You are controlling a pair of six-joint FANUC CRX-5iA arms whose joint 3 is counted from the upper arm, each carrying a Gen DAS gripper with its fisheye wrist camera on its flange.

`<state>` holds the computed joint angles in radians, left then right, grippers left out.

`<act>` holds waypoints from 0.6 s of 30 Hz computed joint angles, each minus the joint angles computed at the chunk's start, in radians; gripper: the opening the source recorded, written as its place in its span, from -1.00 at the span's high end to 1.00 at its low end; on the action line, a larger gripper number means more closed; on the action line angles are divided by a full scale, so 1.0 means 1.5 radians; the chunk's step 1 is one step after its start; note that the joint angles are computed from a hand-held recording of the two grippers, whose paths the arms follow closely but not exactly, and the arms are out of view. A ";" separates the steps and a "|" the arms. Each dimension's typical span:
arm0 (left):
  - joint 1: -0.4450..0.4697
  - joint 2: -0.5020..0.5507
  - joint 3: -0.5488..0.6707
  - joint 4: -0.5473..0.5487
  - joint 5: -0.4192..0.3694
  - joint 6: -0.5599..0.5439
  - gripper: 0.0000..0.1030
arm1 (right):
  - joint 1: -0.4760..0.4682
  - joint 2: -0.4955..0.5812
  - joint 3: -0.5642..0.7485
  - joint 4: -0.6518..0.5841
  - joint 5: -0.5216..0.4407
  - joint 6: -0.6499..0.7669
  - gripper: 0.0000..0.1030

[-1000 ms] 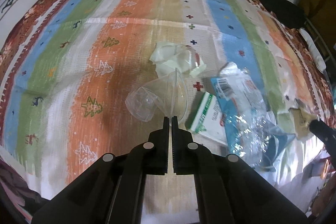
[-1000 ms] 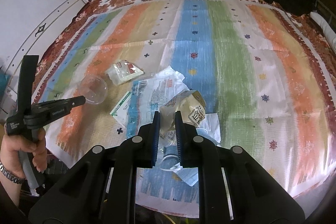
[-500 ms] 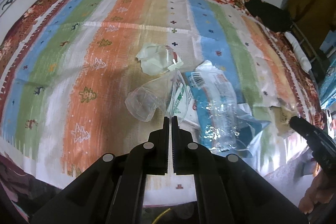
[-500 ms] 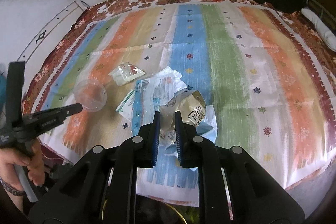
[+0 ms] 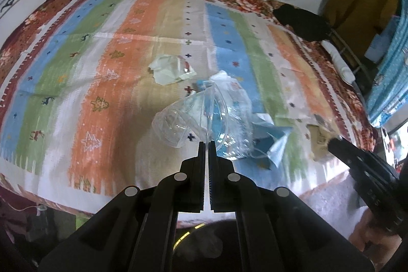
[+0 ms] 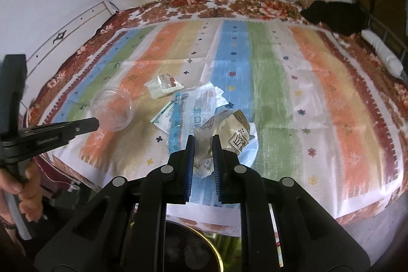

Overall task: Collect trash
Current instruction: 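Lift the cup and wrapper and carry both over the bin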

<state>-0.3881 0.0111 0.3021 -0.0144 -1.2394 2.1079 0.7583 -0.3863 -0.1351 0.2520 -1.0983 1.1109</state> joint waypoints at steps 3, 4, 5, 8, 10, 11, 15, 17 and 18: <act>-0.018 -0.018 -0.014 -0.002 0.010 0.000 0.97 | 0.009 -0.011 -0.009 0.004 -0.002 -0.011 0.76; -0.023 -0.023 -0.017 -0.002 0.013 0.000 0.97 | 0.013 -0.015 -0.012 0.003 -0.003 -0.015 0.76; -0.029 -0.030 -0.022 -0.002 0.018 -0.001 0.97 | 0.017 -0.020 -0.014 0.003 -0.003 -0.017 0.76; -0.043 -0.043 -0.034 -0.001 0.030 -0.001 0.97 | 0.040 -0.042 -0.031 0.011 -0.005 -0.031 0.76; -0.055 -0.052 -0.041 -0.004 0.037 0.001 0.97 | 0.061 -0.060 -0.045 0.023 -0.006 -0.043 0.76; -0.060 -0.057 -0.045 -0.006 0.040 0.003 0.97 | 0.072 -0.069 -0.053 0.031 -0.008 -0.052 0.76; -0.078 -0.076 -0.062 -0.012 0.050 0.008 0.97 | 0.114 -0.105 -0.085 0.060 -0.017 -0.086 0.76; -0.083 -0.088 -0.075 -0.013 0.055 0.013 0.97 | 0.134 -0.121 -0.098 0.068 -0.024 -0.102 0.76; -0.085 -0.094 -0.081 -0.012 0.058 0.014 0.97 | 0.140 -0.127 -0.102 0.070 -0.026 -0.107 0.76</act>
<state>-0.5159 -0.1292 0.1806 -0.0321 -1.1521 2.1296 0.9678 -0.5761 -0.2879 0.3567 -1.1380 0.9509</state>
